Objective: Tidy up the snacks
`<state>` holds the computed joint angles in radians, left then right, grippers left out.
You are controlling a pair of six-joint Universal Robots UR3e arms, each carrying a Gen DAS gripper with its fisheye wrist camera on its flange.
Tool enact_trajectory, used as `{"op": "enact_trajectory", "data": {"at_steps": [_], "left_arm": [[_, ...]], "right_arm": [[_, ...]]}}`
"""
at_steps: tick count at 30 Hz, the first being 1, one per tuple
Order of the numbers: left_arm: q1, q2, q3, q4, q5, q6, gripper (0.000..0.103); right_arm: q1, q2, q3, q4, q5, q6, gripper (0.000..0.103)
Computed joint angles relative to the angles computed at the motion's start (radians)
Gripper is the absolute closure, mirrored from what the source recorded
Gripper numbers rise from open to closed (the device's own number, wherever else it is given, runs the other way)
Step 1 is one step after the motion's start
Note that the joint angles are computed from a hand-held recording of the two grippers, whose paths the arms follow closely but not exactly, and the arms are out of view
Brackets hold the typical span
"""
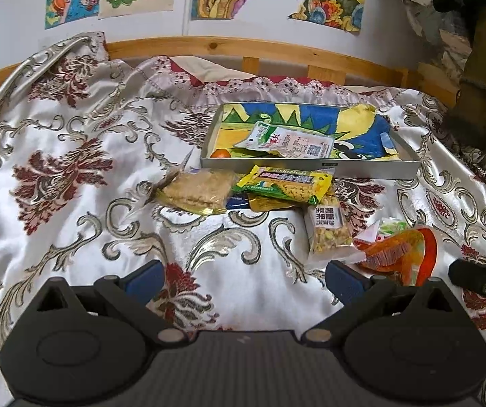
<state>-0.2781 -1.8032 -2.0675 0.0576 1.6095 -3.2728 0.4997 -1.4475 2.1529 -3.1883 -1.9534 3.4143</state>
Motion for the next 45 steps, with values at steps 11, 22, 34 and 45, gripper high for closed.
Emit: {"op": "enact_trajectory", "data": {"at_steps": [11,22,34,45], "left_arm": [[0.035,-0.124,0.212,-0.127,-0.099,0.021,0.0],[0.008,-0.313,0.533,-0.332,-0.162,0.067,0.0],[-0.033,-0.506,0.88,-0.594,-0.182,0.054,0.004],[-0.041,-0.536,0.933,-0.636,-0.168,0.033,0.026]], "right_arm": [[-0.061,0.071,-0.04,-0.026,0.07,-0.125,0.001],[-0.116,0.193,-0.082,-0.14,0.187,-0.29,0.008],[-0.123,0.306,-0.162,-0.104,0.196,-0.305,0.024],[-0.122,0.376,-0.235,-0.068,0.193,-0.317,0.048]]}}
